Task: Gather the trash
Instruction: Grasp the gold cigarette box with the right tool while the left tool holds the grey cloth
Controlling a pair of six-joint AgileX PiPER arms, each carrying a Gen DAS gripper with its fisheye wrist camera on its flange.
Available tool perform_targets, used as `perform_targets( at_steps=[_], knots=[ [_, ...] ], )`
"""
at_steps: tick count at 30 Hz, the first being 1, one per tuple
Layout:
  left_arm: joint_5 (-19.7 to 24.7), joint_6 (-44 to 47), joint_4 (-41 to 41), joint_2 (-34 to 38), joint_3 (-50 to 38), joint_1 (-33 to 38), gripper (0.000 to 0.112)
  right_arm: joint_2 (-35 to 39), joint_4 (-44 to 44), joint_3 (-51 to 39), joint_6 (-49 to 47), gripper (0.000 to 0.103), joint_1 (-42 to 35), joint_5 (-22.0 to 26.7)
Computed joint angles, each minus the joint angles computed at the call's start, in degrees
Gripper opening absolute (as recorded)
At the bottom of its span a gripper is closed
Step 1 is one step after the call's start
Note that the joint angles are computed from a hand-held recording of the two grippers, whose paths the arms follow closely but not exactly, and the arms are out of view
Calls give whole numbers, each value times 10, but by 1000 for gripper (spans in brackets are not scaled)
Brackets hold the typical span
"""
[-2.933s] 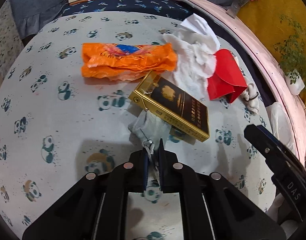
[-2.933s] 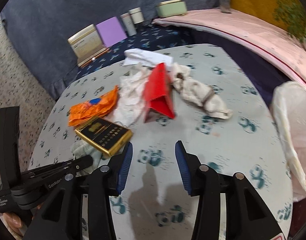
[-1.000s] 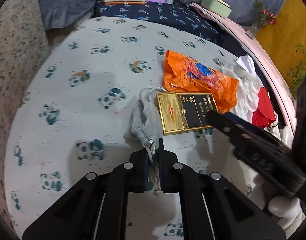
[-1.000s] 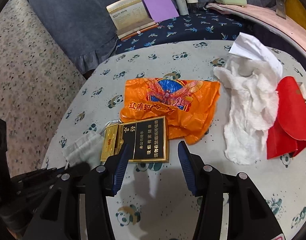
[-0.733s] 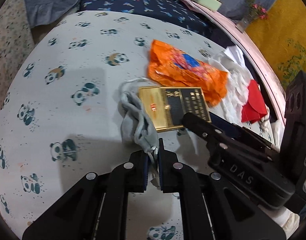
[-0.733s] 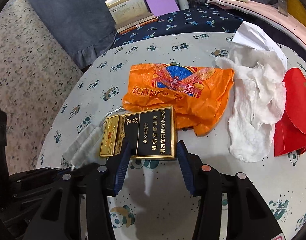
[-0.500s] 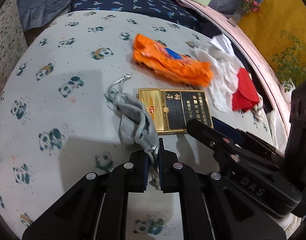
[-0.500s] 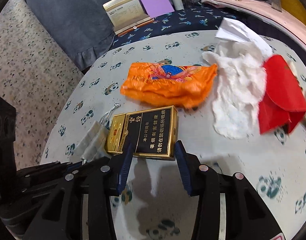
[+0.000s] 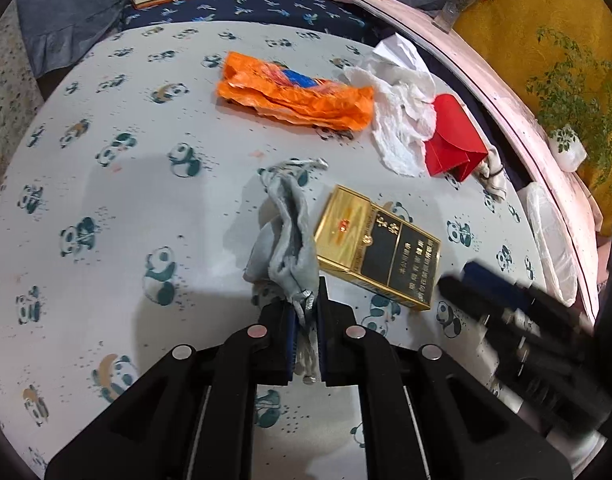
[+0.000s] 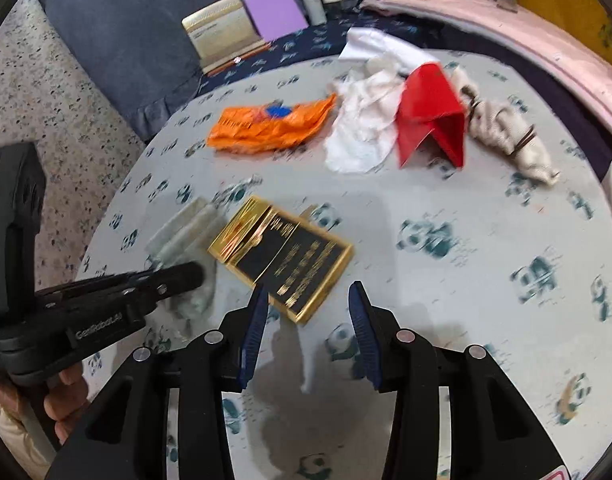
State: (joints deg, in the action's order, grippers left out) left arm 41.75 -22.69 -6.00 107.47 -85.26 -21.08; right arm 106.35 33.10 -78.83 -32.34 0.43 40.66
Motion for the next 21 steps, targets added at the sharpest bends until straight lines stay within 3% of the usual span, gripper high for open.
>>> perform_targets(
  at_steps=[6, 11, 21],
  knots=[
    [9, -39, 32, -7, 2, 2, 8, 69, 9, -95, -52, 59, 9, 34],
    [15, -57, 48, -8, 5, 4, 8, 126, -1, -160, -76, 60, 25, 85],
    [25, -63, 50, 1, -4, -3, 8, 63, 10, -56, -159, 62, 33, 72]
  ],
)
